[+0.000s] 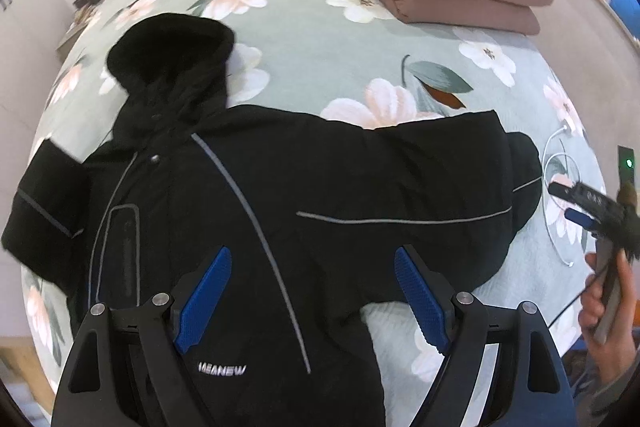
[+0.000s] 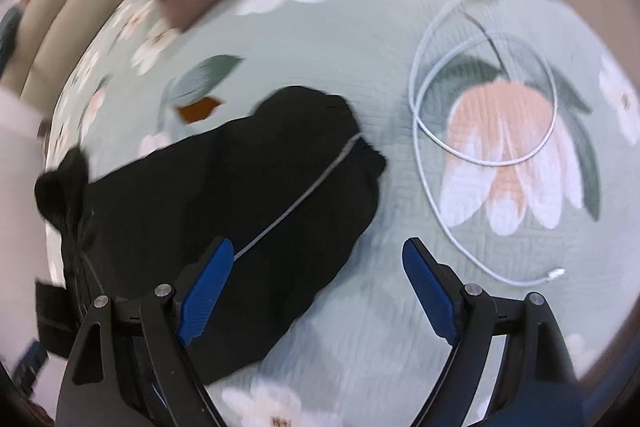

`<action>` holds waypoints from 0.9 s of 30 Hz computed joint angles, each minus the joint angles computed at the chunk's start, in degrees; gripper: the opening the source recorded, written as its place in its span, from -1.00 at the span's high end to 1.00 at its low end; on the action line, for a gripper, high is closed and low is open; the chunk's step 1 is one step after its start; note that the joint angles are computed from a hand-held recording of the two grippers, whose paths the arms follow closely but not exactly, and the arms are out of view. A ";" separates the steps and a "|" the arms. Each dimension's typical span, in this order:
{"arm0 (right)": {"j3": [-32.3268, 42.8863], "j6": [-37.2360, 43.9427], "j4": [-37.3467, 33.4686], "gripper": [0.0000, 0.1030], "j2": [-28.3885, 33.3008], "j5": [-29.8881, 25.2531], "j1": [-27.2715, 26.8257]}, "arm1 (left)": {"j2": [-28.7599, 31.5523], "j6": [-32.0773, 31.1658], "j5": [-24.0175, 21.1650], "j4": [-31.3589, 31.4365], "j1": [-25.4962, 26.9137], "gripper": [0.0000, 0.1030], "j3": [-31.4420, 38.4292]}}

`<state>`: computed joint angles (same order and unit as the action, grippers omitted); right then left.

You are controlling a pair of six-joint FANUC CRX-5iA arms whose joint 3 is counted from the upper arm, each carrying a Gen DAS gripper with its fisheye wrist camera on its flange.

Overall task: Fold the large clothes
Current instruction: 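Grasp the cuff of one jacket sleeve with the right tool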

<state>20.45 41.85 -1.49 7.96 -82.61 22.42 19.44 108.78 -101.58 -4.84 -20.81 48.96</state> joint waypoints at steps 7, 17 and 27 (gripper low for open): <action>-0.70 2.39 -3.09 -0.72 4.34 3.02 -4.32 | 3.60 -1.51 1.67 1.29 -0.25 -0.65 0.31; 0.51 8.95 1.96 0.48 3.90 4.22 0.24 | 8.14 -3.77 5.30 5.37 -0.55 -0.64 -2.62; -8.10 3.20 7.58 0.48 -1.23 0.60 0.14 | 13.31 -2.18 7.42 7.32 -1.57 -0.68 -6.93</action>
<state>12.35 45.05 6.09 6.73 -82.01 22.56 32.75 106.60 -94.16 2.48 -22.37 42.03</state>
